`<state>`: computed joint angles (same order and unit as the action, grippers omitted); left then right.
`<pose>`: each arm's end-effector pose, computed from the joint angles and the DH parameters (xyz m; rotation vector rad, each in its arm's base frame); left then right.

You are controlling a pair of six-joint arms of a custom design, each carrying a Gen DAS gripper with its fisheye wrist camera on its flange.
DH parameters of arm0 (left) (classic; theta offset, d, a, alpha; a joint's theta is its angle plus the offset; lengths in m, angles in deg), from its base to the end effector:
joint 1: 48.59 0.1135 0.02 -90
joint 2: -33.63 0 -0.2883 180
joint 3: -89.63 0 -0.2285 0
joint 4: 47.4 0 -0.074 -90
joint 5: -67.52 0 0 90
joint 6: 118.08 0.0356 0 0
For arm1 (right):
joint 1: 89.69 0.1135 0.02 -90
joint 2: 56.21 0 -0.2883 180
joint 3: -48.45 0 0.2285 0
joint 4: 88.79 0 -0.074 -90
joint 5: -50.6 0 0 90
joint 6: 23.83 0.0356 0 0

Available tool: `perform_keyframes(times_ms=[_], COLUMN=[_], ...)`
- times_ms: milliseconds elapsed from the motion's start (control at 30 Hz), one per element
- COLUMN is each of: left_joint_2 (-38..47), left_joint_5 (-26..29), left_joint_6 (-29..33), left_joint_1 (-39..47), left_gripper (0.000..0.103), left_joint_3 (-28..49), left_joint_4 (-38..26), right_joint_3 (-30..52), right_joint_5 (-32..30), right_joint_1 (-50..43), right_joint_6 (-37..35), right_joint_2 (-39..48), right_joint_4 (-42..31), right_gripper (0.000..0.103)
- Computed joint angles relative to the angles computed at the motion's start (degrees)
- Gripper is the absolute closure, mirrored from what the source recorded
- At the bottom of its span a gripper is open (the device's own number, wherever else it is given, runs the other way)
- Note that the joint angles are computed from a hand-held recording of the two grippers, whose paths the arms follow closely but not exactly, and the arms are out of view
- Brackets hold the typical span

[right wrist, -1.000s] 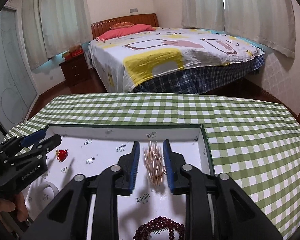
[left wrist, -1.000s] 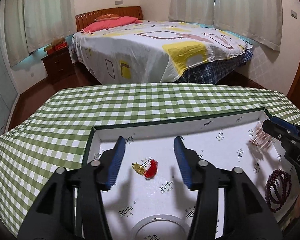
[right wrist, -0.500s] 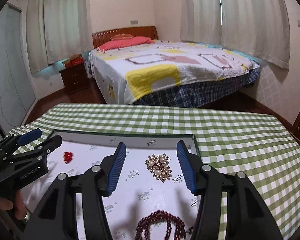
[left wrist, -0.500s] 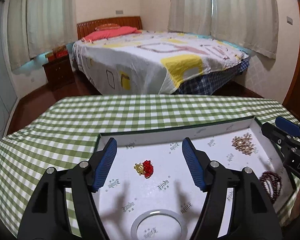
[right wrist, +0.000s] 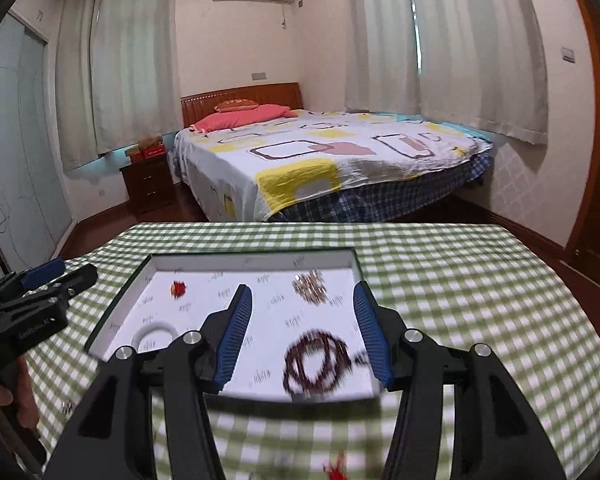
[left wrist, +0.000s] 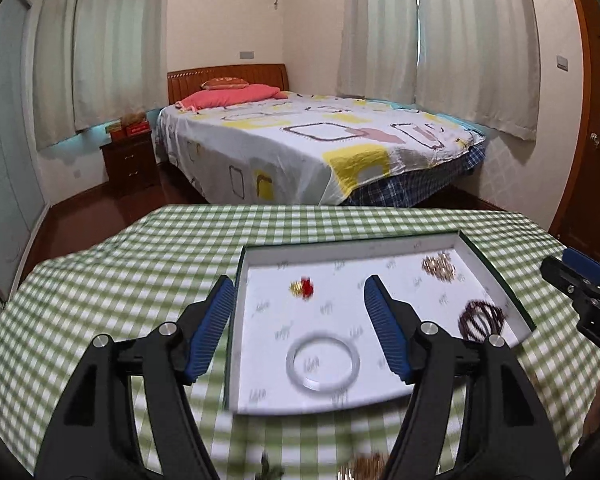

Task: Organize jewelry
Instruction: 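Withdraw both tools from the tray toward the remaining jewelry, then grasp the red tassel with gold bell with the right tool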

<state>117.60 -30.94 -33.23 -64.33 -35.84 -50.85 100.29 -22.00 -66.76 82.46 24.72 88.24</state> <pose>0.2713 -0.0710 0.2286 0.1115 2.1354 -0.0554 0.2489 0.0937 0.2298 0.0559 2.1024 0.0873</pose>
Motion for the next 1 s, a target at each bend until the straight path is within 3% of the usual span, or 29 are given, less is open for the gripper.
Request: perform_keyframes(times_ms=[333, 600, 1000], left_joint_2=[-15.6, -24.1, -24.8], left_joint_5=[-0.9, -1.3, -0.7], left_joint_6=[-3.3, -4.7, -3.7], left_joint_1=[0.4, 1.2, 2.9], left_gripper=[0.037, 0.037, 0.037], left_joint_3=[-12.8, -20.0, -23.4], left_joint_4=[-4.4, -7.9, -7.3], right_joint_3=[-11.9, -17.6, -18.0], right_joint_5=[6.3, 9.6, 8.0], right_joint_1=[6.6, 10.6, 10.1], right_joint_6=[7.0, 10.0, 10.7], right_joint_2=[-9.4, -10.5, -6.3], right_joint_4=[-2.7, -1.1, -0.5], right_gripper=[0.051, 0.051, 0.055])
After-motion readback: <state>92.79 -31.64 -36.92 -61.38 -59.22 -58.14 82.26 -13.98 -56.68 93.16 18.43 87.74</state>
